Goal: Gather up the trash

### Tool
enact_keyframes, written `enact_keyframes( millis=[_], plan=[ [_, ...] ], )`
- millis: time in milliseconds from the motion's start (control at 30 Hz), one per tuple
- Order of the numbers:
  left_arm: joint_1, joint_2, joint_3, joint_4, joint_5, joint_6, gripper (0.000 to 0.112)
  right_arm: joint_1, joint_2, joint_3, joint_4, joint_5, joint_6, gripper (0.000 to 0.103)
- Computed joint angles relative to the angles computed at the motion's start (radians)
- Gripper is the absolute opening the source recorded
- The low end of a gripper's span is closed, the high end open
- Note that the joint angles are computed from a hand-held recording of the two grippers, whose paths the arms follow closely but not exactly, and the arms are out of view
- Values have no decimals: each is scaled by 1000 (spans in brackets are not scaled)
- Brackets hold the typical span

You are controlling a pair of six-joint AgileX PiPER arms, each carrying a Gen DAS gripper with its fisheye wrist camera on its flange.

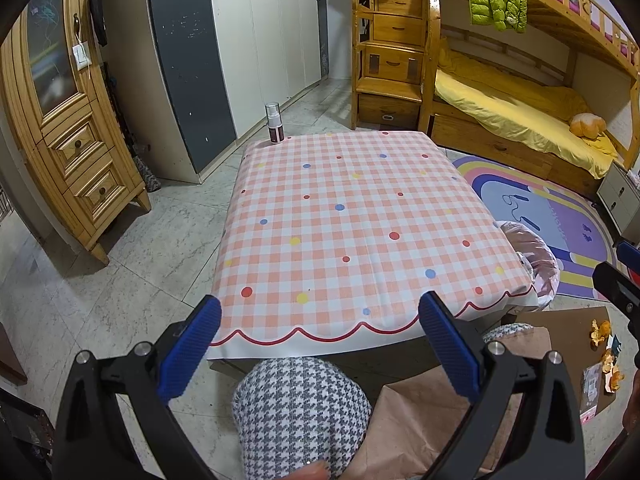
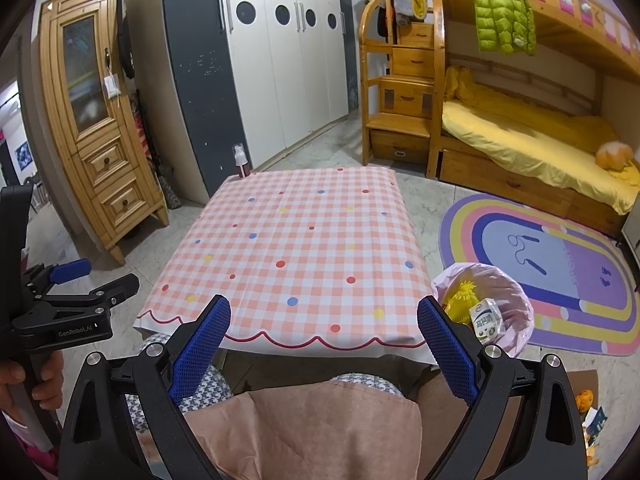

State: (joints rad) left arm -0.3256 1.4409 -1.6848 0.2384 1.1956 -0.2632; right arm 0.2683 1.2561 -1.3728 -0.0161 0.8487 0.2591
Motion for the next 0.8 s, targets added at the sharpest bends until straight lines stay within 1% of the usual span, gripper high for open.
enact_keyframes(
  millis=[367,800],
  plan=[
    [-3,-2,-4,4,4,-2,96,-2,-9,12,8,-11,-15,93],
    [6,3,-19,-6,10,6,96,-4,-7,6,9,-5,-18,93]
  ],
)
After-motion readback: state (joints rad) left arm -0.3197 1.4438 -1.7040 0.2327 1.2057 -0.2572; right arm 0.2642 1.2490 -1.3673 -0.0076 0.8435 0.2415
